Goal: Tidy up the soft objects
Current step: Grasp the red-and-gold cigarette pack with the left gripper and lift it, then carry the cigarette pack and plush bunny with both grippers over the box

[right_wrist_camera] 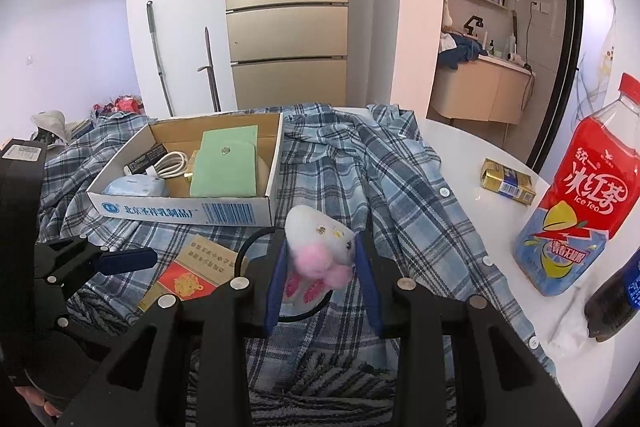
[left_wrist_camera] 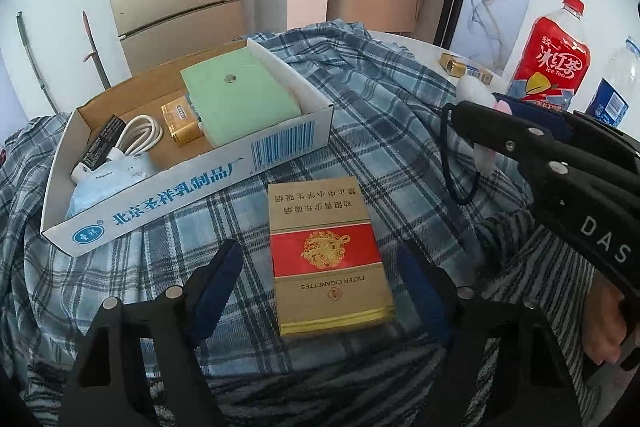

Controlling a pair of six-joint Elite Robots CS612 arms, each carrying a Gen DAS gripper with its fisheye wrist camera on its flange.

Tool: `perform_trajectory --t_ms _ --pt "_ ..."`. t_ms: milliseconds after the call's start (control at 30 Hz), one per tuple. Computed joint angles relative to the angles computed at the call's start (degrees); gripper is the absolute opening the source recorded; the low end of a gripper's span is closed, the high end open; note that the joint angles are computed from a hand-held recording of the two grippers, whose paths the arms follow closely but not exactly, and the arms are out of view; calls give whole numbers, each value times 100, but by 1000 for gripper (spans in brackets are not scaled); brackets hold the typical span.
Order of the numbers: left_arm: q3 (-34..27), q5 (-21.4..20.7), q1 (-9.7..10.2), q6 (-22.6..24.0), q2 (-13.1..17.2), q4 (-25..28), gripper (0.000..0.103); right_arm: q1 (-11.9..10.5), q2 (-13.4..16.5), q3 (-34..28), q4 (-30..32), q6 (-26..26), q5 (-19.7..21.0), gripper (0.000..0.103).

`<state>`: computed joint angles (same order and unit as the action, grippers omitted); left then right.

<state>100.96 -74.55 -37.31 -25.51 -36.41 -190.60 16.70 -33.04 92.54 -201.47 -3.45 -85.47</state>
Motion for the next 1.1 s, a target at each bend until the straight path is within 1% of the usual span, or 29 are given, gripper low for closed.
perform_trajectory --t_ms 100,167,233,300,333,433,500,533,567,667,800,967,1033,1100 --pt "-17 65 -21 53 1 59 80 9 -1 -13 69 -41 -14 32" --pt "-34 95 -27 45 0 163 68 16 -2 -16 93 -71 -25 32" --pt "-51 63 -17 23 1 252 64 21 -3 -20 120 -82 -30 32" --pt "-47 86 -16 27 5 223 62 21 -4 -20 134 -80 -33 32" --pt "-34 131 -26 31 -1 209 59 21 -4 -20 134 -80 -33 32" --pt "-3 199 -41 27 -16 192 59 24 -3 -29 157 -90 -36 32" --pt "26 158 -32 37 -12 54 58 25 -4 -28 161 -94 -41 32" --pt "76 49 -15 64 -2 -210 58 24 -4 -28 154 -90 -37 32" --pt "134 60 -26 106 4 -494 58 25 -3 -29 147 -89 -36 32" --pt "272 376 -114 252 0 -1058 58 17 7 -3 7 -111 40 32" --pt "412 1073 -287 473 41 -1862 58 2 12 57 -272 -170 196 32" --pt "528 2283 -519 696 176 -3243 58 -17 26 106 -647 -168 365 32" --pt "522 2585 -578 843 225 -3585 58 -20 43 141 -926 -188 411 32" --pt "507 2689 -605 933 244 -3683 58 -17 68 172 -1249 -218 440 32"
